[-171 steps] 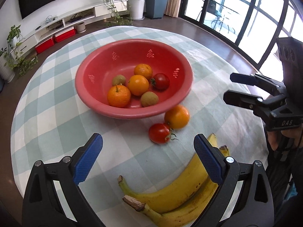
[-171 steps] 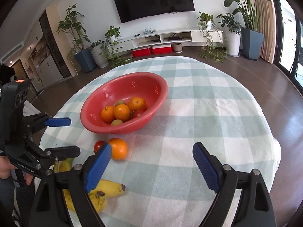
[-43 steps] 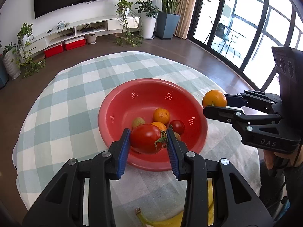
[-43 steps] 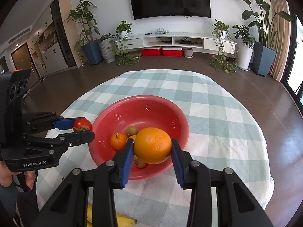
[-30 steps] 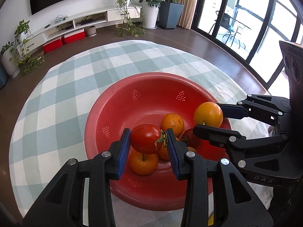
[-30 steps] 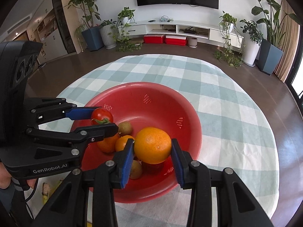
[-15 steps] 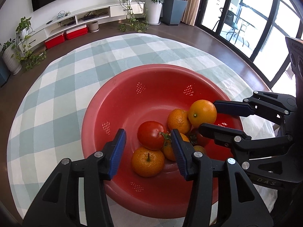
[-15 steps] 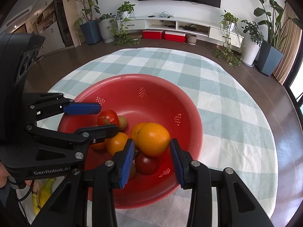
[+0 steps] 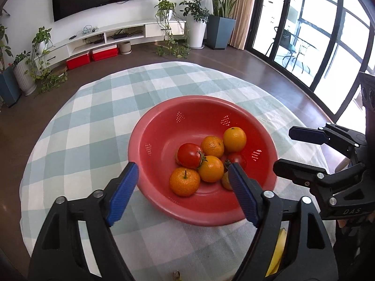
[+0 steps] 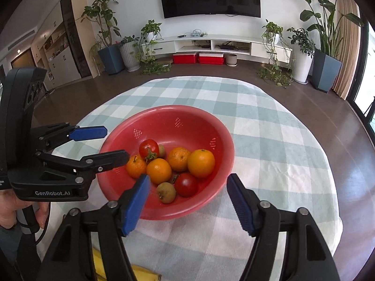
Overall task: Organize fruits
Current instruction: 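Withdraw both grippers and move them over the two bananas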
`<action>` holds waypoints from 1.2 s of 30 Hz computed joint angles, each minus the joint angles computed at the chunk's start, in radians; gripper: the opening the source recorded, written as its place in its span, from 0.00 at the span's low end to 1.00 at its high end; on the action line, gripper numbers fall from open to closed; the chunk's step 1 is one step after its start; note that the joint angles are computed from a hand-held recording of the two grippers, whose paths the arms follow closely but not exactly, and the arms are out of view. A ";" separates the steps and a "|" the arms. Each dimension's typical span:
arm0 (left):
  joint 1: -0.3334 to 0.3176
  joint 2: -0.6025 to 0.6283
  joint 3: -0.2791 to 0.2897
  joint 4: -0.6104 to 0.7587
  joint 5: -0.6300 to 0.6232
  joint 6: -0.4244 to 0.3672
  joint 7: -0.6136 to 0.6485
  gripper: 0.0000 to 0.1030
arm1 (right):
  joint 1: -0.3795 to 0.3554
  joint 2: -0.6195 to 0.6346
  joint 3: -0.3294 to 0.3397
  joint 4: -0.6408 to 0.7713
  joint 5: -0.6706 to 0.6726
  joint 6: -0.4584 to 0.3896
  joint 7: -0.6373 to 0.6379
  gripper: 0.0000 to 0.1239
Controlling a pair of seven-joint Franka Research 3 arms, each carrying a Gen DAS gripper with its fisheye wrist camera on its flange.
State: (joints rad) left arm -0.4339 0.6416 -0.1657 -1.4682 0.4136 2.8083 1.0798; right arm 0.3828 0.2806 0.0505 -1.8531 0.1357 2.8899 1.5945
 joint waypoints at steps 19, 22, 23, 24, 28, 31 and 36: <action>0.019 -0.293 -0.064 -0.431 0.258 0.147 0.135 1.00 | 0.068 -0.337 0.103 -0.485 0.538 0.183 -0.237 0.73; 0.039 -0.274 -0.115 -0.410 0.173 0.068 0.296 1.00 | 0.092 -0.345 0.100 -0.498 0.551 0.175 -0.239 0.73; 0.033 -0.268 -0.115 -0.403 0.164 0.049 0.330 1.00 | 0.099 -0.344 0.097 -0.497 0.562 0.166 -0.245 0.73; 0.016 -0.260 -0.100 -0.389 0.170 0.022 0.344 1.00 | 0.105 -0.344 0.096 -0.497 0.572 0.159 -0.250 0.73; 0.009 -0.230 -0.099 -0.351 0.135 -0.036 0.416 1.00 | 0.124 -0.347 0.097 -0.507 0.609 0.157 -0.285 0.73; 0.022 -0.204 -0.119 -0.315 0.066 -0.076 0.480 1.00 | 0.128 -0.350 0.096 -0.517 0.619 0.150 -0.289 0.73; 0.068 -0.191 -0.189 -0.303 -0.084 -0.101 0.664 1.00 | 0.132 -0.357 0.091 -0.529 0.650 0.143 -0.304 0.73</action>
State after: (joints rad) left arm -0.3659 0.4509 -0.3544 -1.7713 0.3297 2.7074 1.7435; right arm 0.5144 -0.0768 0.1416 -2.3824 0.7854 3.0325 1.2900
